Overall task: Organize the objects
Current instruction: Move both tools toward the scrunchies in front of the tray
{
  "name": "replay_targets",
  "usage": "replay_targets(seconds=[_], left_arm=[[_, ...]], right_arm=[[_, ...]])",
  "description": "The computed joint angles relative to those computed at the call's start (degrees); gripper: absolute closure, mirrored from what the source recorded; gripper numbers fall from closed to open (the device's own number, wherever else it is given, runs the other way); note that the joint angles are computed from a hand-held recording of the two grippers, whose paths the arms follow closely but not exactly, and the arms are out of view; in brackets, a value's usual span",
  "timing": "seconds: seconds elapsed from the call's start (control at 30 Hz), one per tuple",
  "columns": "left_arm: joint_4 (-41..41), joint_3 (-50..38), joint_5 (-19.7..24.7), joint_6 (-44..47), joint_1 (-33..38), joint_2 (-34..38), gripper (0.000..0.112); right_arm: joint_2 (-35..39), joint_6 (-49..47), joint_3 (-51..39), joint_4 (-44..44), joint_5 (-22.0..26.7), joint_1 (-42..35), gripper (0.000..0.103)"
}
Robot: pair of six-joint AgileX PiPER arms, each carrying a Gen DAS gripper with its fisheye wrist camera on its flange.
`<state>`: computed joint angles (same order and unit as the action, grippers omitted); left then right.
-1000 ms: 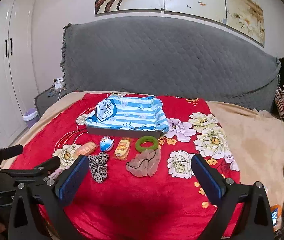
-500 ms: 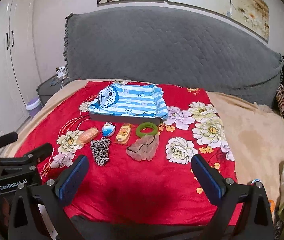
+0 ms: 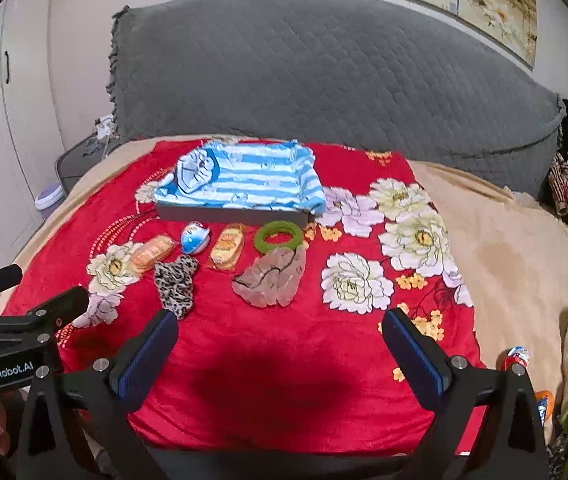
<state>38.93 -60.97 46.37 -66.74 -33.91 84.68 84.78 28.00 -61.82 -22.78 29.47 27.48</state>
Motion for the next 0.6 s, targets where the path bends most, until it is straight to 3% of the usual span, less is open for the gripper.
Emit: replay_targets(seconds=[0.6], left_arm=[[-6.39, -6.59, -7.71, 7.82, 7.50, 14.33, 0.009]], right_arm=[[13.33, -10.68, -10.02, 9.37, 0.47, -4.10, 0.000]])
